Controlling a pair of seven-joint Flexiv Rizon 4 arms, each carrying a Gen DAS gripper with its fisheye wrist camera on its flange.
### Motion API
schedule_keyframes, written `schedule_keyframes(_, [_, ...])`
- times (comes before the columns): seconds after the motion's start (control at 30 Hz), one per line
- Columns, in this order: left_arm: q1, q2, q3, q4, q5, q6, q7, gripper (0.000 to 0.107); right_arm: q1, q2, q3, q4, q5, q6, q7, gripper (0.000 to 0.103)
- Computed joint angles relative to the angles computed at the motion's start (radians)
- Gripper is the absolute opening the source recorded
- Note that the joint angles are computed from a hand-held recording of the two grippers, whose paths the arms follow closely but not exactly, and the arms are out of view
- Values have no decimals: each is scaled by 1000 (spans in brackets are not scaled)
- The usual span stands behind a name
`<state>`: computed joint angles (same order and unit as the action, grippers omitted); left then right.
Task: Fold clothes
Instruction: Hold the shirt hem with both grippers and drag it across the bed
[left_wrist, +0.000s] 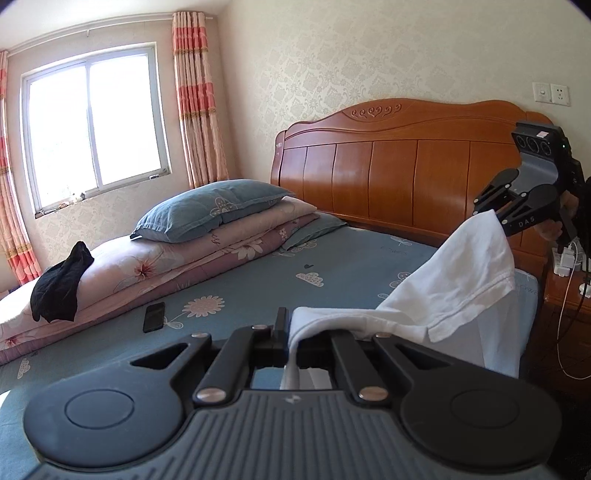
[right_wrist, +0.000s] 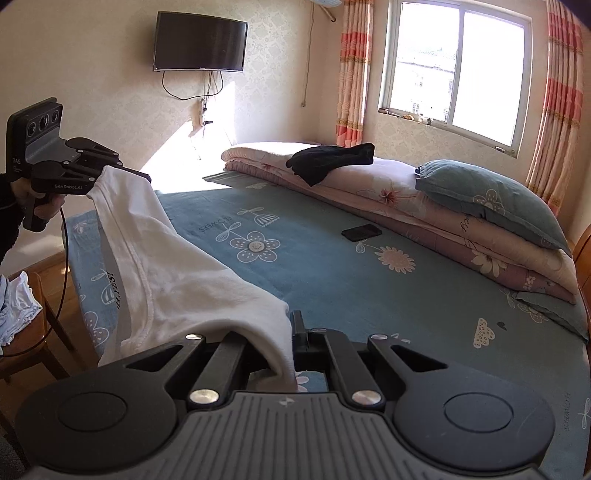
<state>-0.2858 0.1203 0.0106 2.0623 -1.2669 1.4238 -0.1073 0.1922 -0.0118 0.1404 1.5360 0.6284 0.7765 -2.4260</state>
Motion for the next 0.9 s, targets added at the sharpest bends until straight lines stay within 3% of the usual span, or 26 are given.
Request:
schedule_keyframes(0.17, [65,-139,-22,-77,110,58,-150,1,29,-140,10,-68,-118,107,163,5])
schedule_keyframes(0.33, [141,-301,-23,-182,347,114,-442,2,69,-303,2,-133,-282,261,369,5])
schedule_keyframes(0.5, [129,-470,68,-334,560,104,-714,3,127,-474,-47,-215,-458,371,538,5])
schedule_keyframes(0.67, [93,-628,199,-489,736,-60,-932,3,109,-671,-26,-415,-545,226,658,5])
schedule_keyframes(0.9, [145,-795,190,-634,846,-158,-1056,6,99,-894,-4,-633,-630,134,783,5])
